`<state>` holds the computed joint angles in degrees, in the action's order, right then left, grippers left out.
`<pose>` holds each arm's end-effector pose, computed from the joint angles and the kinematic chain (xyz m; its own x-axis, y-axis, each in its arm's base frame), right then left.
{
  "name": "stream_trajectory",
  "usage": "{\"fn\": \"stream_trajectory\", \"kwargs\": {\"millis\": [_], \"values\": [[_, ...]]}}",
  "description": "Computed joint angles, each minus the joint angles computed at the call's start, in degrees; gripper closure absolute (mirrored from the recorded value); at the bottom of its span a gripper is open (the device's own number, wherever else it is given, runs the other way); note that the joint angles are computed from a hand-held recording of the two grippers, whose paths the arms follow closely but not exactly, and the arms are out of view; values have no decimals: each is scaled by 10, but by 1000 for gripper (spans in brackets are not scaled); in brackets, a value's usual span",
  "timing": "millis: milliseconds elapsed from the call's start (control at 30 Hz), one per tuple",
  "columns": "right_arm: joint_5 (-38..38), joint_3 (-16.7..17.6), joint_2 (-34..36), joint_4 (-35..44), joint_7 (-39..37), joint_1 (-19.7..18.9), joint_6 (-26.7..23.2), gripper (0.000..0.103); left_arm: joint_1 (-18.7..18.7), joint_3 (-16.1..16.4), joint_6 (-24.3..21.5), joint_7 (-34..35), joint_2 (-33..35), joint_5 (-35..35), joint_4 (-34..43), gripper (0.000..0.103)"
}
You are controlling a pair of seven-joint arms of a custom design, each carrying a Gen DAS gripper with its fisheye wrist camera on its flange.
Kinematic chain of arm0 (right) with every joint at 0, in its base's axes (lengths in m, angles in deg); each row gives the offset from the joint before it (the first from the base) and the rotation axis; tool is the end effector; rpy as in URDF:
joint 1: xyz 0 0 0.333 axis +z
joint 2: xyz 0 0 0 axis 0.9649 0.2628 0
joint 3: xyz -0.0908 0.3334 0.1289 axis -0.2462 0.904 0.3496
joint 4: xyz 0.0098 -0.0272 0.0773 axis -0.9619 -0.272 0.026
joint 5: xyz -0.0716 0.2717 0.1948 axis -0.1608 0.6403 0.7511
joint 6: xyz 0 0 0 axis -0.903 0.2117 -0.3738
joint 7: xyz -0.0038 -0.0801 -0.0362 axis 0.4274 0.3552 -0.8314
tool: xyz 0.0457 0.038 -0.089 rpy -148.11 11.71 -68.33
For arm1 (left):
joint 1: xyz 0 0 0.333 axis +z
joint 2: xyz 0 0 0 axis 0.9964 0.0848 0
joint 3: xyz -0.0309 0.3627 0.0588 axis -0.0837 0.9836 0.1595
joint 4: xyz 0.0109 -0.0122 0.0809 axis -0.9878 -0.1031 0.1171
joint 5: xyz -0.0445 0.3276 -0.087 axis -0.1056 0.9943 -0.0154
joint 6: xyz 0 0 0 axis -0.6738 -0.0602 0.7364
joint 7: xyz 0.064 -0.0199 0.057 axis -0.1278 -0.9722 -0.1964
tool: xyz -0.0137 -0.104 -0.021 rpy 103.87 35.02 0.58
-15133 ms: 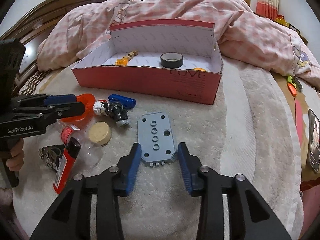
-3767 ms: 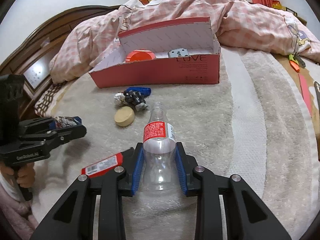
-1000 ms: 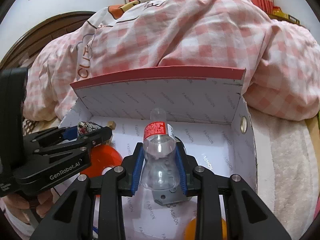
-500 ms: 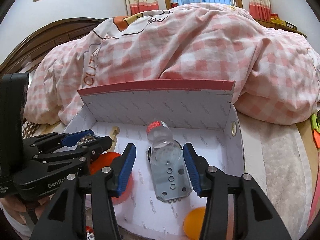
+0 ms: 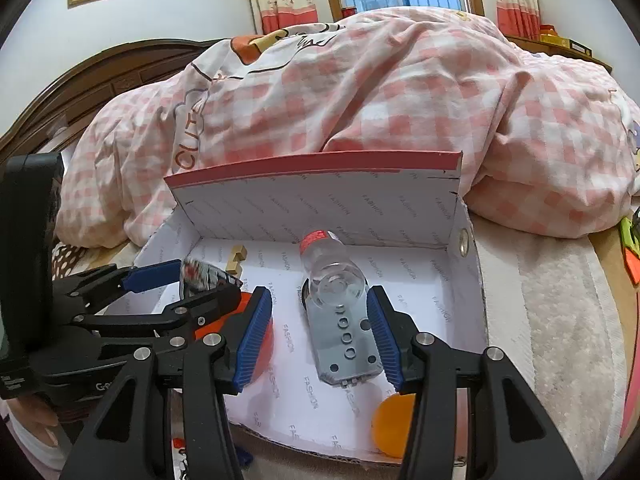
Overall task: Organize objects
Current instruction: 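Withdraw both grippers from the box toward the items on the bedspread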
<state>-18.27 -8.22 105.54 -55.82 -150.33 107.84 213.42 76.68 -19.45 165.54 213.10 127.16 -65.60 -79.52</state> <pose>0.6395 0.3671 0.4332 -0.2875 -0.9388 -0.1898 -0.5891 0.3296 -0.7378 0.7585 -0.2138 0.4193 -0.7017 -0.7088 0.0725 -0.5703 0.4978 -0.6534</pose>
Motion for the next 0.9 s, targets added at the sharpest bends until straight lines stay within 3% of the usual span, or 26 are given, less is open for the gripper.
{"fn": "stream_trajectory", "kwargs": {"millis": [233,900], "values": [[-13,-3,-10,-11,18,7,0,52,-2,0,-5,-1,-3,4,2,34],[-77,18,-54,-60,85,36,-28,52,49,-23,24,98,-88,-71,-128,34]]}}
